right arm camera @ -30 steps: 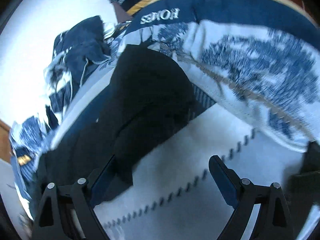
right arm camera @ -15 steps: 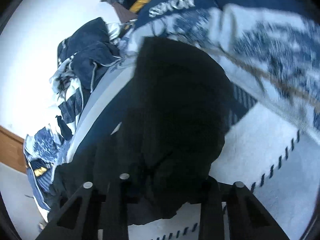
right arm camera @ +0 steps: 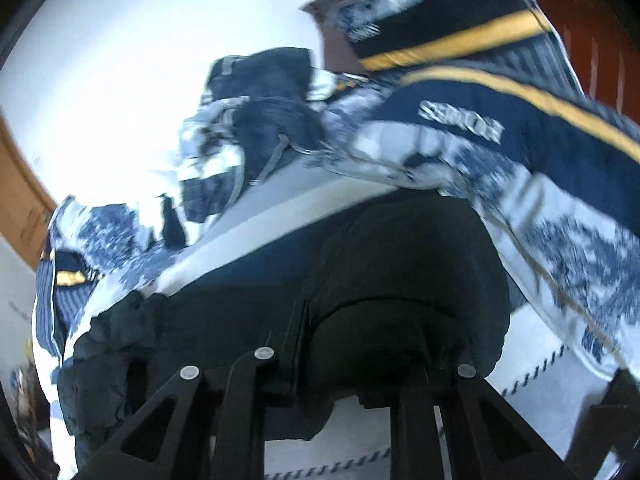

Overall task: Fold large clothes
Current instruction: 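Fold the held sleeve across the jacket body with the right gripper and release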

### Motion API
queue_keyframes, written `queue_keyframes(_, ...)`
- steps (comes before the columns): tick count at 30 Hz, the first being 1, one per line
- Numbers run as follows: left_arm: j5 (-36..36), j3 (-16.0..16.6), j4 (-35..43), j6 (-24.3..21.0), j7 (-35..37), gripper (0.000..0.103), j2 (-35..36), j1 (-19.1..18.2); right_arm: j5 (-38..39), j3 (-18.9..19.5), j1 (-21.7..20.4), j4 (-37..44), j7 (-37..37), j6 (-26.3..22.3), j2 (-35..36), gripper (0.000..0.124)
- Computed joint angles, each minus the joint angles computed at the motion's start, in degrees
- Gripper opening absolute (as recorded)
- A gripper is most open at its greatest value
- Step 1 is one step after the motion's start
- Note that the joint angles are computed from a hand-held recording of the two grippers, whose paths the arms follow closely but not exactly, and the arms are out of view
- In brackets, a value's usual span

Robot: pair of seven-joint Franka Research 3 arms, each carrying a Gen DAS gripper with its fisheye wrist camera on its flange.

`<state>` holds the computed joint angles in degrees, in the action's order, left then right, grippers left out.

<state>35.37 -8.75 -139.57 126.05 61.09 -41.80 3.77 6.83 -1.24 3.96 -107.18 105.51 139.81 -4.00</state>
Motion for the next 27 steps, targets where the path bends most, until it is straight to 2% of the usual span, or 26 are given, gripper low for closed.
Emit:
queue_keyframes(6, 2.3, 0.4, -1.4, 1.9, 0.3, 0.080, -2.5, 1.2, -3.5, 3.3, 4.5, 8.0, -1.0, -3.2, 2.8, 0.021)
queue_keyframes(11, 2.0, 2.3, -2.8, 3.3, 1.3, 0.081, -4.3, 2.5, -5.7, 5.8, 10.1, 15.4, -1.8, -6.3, 7.3, 0.021)
queue_keyframes(16, 1.2, 4.0, -3.8, 4.8, 2.4, 0.081, -5.2, 4.3, -6.7, 8.3, 17.0, 21.1, -3.3, -8.7, 12.7, 0.021)
queue_keyframes(21, -2.9, 7.0, -4.9, 5.7, 4.7, 0.081, -6.3, 4.9, -9.9, 9.6, 24.3, 24.2, -5.8, -11.3, 17.6, 0.022)
queue_keyframes(22, -4.3, 8.0, -5.0, 5.7, 5.6, 0.081, -6.5, 4.7, -10.5, 9.8, 25.7, 24.3, -6.2, -11.9, 18.6, 0.027)
queue_keyframes(23, -6.2, 9.2, -5.2, 5.6, 6.6, 0.081, -6.9, 4.2, -10.7, 9.8, 26.8, 24.5, -6.1, -12.7, 19.2, 0.052)
queue_keyframes(25, -8.6, 10.3, -5.6, 5.7, 8.1, 0.081, -7.6, 4.3, -9.5, 9.9, 28.0, 22.7, -6.1, -12.5, 19.1, 0.094)
queue_keyframes(27, -10.2, 10.5, -5.9, 5.9, 9.1, 0.081, -8.3, 4.7, -8.6, 9.9, 28.6, 20.6, -6.3, -12.2, 18.3, 0.093)
